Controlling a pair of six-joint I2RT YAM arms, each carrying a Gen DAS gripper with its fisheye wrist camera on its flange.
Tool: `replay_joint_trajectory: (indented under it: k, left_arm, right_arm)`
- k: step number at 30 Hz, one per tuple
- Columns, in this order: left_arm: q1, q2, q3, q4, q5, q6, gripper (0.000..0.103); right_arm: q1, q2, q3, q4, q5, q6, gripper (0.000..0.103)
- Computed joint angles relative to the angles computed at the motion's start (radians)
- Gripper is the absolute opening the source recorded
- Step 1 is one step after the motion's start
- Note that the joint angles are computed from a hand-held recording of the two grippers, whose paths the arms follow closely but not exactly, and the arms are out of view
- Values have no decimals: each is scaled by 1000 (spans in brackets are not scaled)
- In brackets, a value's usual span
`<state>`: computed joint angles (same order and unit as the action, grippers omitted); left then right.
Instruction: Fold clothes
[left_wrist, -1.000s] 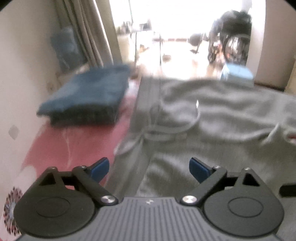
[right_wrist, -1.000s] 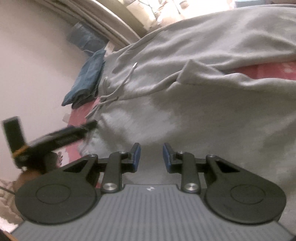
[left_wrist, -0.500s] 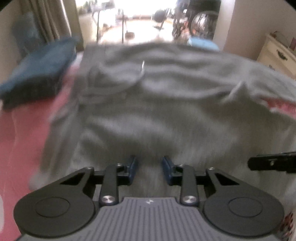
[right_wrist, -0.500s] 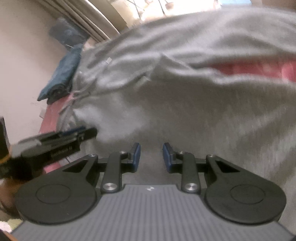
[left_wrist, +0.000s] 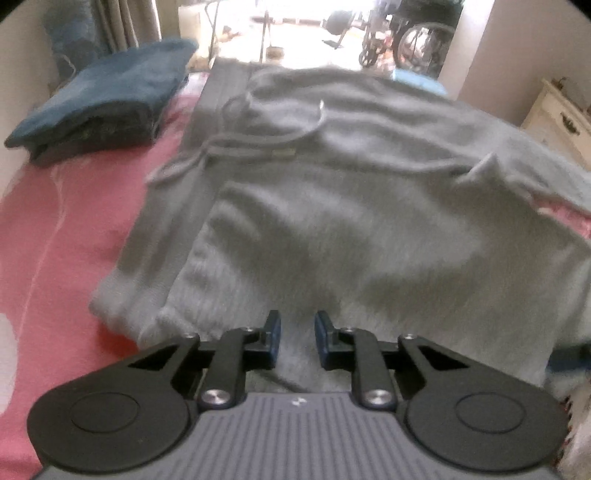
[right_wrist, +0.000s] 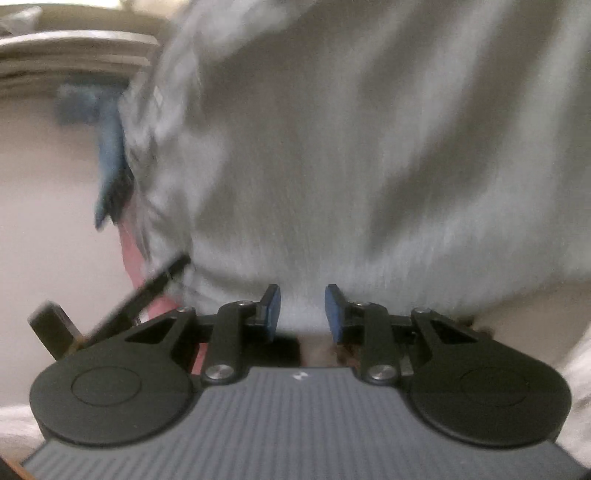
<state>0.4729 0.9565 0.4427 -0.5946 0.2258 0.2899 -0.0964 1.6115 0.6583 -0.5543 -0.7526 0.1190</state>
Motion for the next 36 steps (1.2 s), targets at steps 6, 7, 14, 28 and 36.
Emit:
replay_joint_trajectory:
  k: [6, 7, 14, 28, 36]
  left_arm:
    - [-108, 55, 21, 59, -45, -78, 20]
    - [-121, 73, 20, 72, -54, -88, 20]
    - [-170, 112, -16, 114, -104, -137, 21]
    - [-235, 74, -10, 88, -174, -178, 23]
    - [-287, 112, -5, 113, -212, -206, 25]
  right_arm:
    - [-258, 50, 203, -114, 36, -133, 26]
    - [-304, 81, 256, -150, 50, -176, 26]
    - [-616, 387, 655, -465, 417, -629, 29]
    - [-961, 275, 593, -478, 525, -891, 28]
    - [-836, 254, 593, -280, 264, -740, 28]
